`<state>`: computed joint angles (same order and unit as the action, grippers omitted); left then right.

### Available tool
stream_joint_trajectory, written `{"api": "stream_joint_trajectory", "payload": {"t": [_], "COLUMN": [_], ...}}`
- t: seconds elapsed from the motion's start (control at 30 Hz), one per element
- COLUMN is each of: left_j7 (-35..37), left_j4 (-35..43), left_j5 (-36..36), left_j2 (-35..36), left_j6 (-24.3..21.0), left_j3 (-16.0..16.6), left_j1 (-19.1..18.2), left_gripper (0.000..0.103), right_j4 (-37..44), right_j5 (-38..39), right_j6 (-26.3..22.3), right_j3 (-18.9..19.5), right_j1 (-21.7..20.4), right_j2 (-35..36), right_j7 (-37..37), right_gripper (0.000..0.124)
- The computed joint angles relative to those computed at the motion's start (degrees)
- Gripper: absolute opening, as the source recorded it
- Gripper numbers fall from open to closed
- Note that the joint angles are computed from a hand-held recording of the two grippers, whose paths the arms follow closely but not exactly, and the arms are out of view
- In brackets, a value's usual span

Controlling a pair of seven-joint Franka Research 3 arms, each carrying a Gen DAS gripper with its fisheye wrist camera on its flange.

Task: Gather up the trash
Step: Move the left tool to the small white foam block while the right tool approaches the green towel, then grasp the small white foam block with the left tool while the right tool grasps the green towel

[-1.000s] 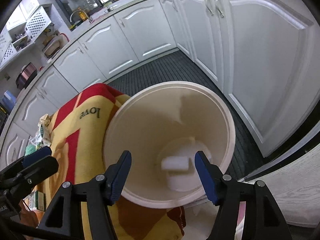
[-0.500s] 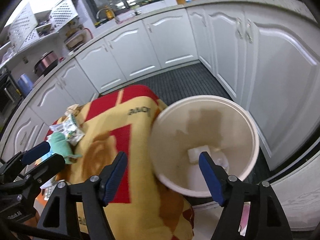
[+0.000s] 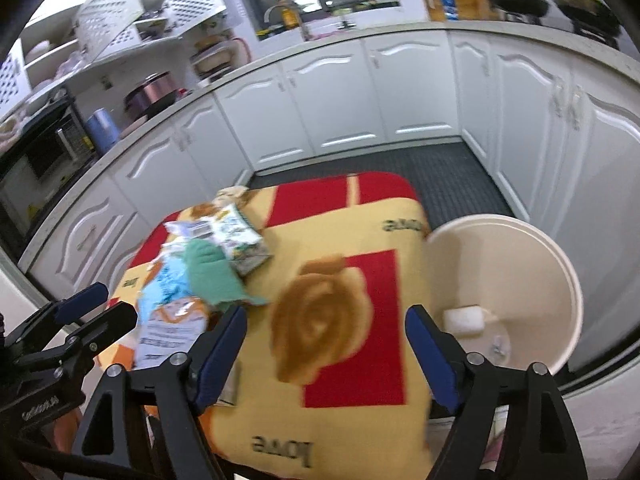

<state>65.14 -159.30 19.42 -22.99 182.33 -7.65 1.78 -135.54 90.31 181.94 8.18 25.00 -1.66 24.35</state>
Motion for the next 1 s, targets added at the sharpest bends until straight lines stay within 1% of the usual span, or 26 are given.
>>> {"api": "stream_joint_trajectory", "payload": {"t": [0.1,0.17,0.2,0.23,0.27,0.3,0.33,0.4,0.43,0.47,0.5,0.57,0.6,0.63,0.67,0.73,0.77,0.87,0.9,0.93,0.97,1.0], "left_j7": [0.0,-0.4,-0.8,-1.3,-1.6,-1.5,-1.2,0.4,1.1,1.8,2.3,3.1,3.5,3.8,4.1,6.1,7.4,10.7,12.2,12.9,14.0,15.4], "left_j4": [-2.2,-3.0,-3.4,-3.3,-3.4,-3.4,-3.6,-3.8,-3.8,-3.7,-3.5,-2.7,-2.4,-2.0,-1.6,-0.4,0.2,1.8,2.3,2.5,3.0,3.4], "left_j5": [0.9,1.5,1.8,1.9,1.8,1.1,0.5,-2.3,-3.4,-4.5,-5.3,-6.4,-6.9,-7.5,-8.3,-10.6,-12.2,-16.5,-18.3,-19.3,-20.7,-22.5], "left_j2": [-1.8,-2.3,-2.2,-1.6,-1.2,-0.2,0.4,2.1,2.5,3.2,4.1,5.7,6.2,7.0,7.8,9.3,10.1,12.3,12.9,13.2,13.7,14.2], "left_j6": [-0.6,-0.7,-0.6,-0.7,-0.7,-0.8,-0.6,0.1,0.4,0.8,1.1,1.5,1.7,2.0,2.1,1.7,1.5,1.8,2.2,2.2,2.3,2.4], "left_j3": [-0.1,-1.0,-1.6,-1.8,-1.6,0.6,2.5,9.5,11.3,13.2,13.9,14.2,14.5,15.1,16.4,22.0,24.7,30.2,32.9,33.6,35.7,38.7], "left_j1": [5.0,8.6,10.9,12.4,13.1,12.6,11.6,6.7,5.2,3.7,3.1,2.5,2.1,1.4,-0.1,-6.0,-9.0,-15.5,-18.5,-19.5,-21.8,-25.2], "left_gripper": [0.072,0.072,0.072,0.072,0.072,0.072,0.072,0.072,0.072,0.072,0.072,0.072,0.072,0.072,0.072,0.072,0.072,0.072,0.072,0.072,0.072,0.072], "right_j4": [1.1,1.7,1.9,2.3,2.6,3.0,3.4,4.5,4.8,5.7,6.3,7.8,8.7,9.4,10.0,11.8,12.6,14.8,16.2,16.8,18.0,18.8], "right_j5": [-1.5,-3.2,-5.0,-6.7,-8.6,-10.0,-11.4,-14.2,-15.0,-17.9,-19.9,-21.3,-23.2,-25.0,-25.8,-28.2,-30.6,-37.3,-39.8,-41.5,-44.3,-46.3], "right_j6": [-1.0,-1.3,-1.2,-1.2,-1.2,-1.4,-1.7,-2.2,-2.3,-2.6,-3.1,-4.3,-5.1,-5.5,-5.7,-5.8,-6.1,-7.9,-8.9,-9.2,-9.7,-9.8], "right_j3": [0.6,0.9,1.1,1.3,1.5,1.6,1.8,2.3,2.6,2.7,2.9,3.8,3.9,4.0,4.4,5.1,4.9,4.6,4.3,4.3,3.8,3.7], "right_j1": [0.7,1.0,1.2,1.4,1.5,1.5,1.4,1.3,1.2,1.3,1.1,0.2,0.1,-0.1,-0.5,-1.1,-1.0,-1.2,-1.2,-1.3,-0.9,-0.9], "right_j2": [1.0,1.9,2.5,3.2,3.8,4.3,4.9,6.2,6.5,7.6,8.3,9.7,10.6,11.4,12.0,13.7,14.6,17.1,18.4,19.0,20.2,21.0], "right_j7": [1.3,2.8,4.4,5.9,7.6,8.8,9.8,11.4,11.7,13.6,14.9,15.5,17.1,18.5,18.8,19.6,21.2,25.9,27.4,28.5,30.3,31.4], "right_gripper": [0.080,0.080,0.080,0.080,0.080,0.080,0.080,0.080,0.080,0.080,0.080,0.080,0.080,0.080,0.080,0.080,0.080,0.080,0.080,0.080,0.080,0.079]}}
